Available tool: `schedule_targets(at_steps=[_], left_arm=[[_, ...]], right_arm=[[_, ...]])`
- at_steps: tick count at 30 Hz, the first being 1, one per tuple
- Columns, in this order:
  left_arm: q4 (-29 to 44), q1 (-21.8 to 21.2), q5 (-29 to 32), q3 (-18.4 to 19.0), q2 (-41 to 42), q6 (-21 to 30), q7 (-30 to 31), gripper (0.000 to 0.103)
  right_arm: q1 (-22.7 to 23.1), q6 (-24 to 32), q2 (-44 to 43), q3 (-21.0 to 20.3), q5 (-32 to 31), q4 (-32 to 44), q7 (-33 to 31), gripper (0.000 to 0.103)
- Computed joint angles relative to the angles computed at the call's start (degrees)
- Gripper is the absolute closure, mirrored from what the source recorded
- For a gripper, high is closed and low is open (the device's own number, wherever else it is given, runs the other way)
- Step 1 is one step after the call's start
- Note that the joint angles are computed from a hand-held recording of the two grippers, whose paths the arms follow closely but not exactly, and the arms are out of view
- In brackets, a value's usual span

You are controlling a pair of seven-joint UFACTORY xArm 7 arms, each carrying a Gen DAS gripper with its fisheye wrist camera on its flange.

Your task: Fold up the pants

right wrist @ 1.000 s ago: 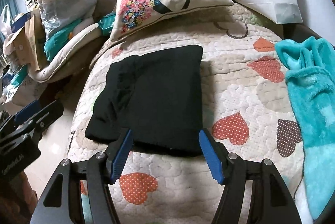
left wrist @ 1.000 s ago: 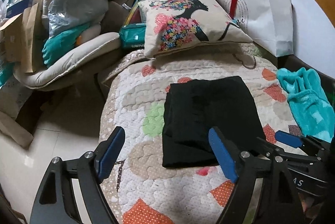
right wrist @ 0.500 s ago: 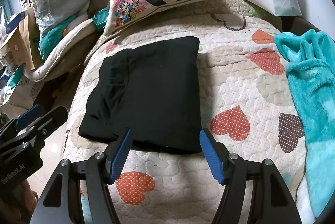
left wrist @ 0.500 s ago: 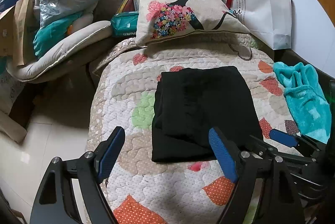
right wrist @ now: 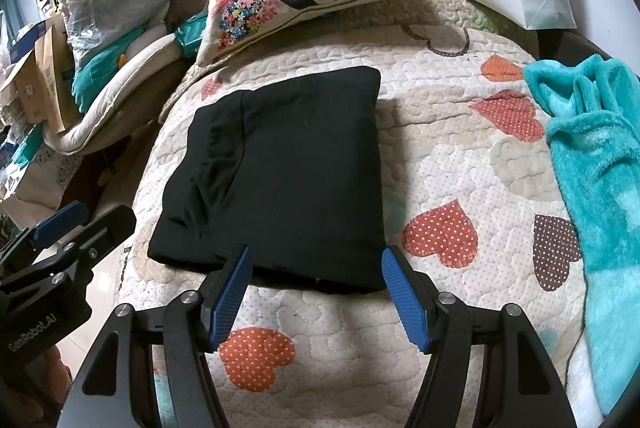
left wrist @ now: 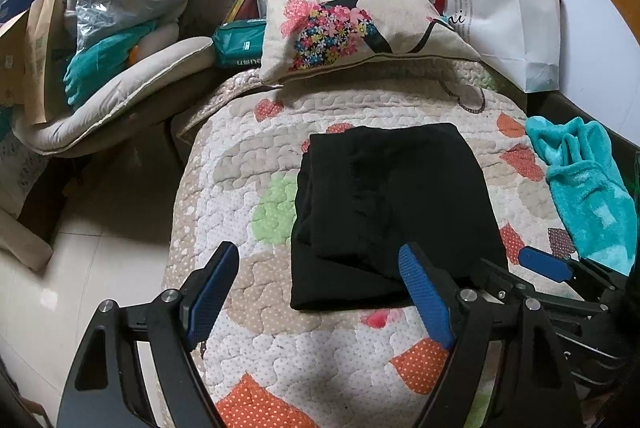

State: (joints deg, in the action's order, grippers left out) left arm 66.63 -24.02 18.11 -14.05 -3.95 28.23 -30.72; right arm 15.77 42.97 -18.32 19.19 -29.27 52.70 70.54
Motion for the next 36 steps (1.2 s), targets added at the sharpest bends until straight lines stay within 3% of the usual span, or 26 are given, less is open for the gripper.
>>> schedule_targets(at_steps=[19,36], left_arm=[[-1.6,0.9,2.2,-0.6,-1.5,-4.4,-2.2,0.021],[-1.5,0.5,-1.5,-0.3,-1.2,-4.8,0.8,0.021]], right_arm=[[0.0,0.1,0.1,0.0,-0.3,0.1,0.2,0.030],[0.1,0.2,0.3,0.1,-0.6,0.2,0.5,0.029]])
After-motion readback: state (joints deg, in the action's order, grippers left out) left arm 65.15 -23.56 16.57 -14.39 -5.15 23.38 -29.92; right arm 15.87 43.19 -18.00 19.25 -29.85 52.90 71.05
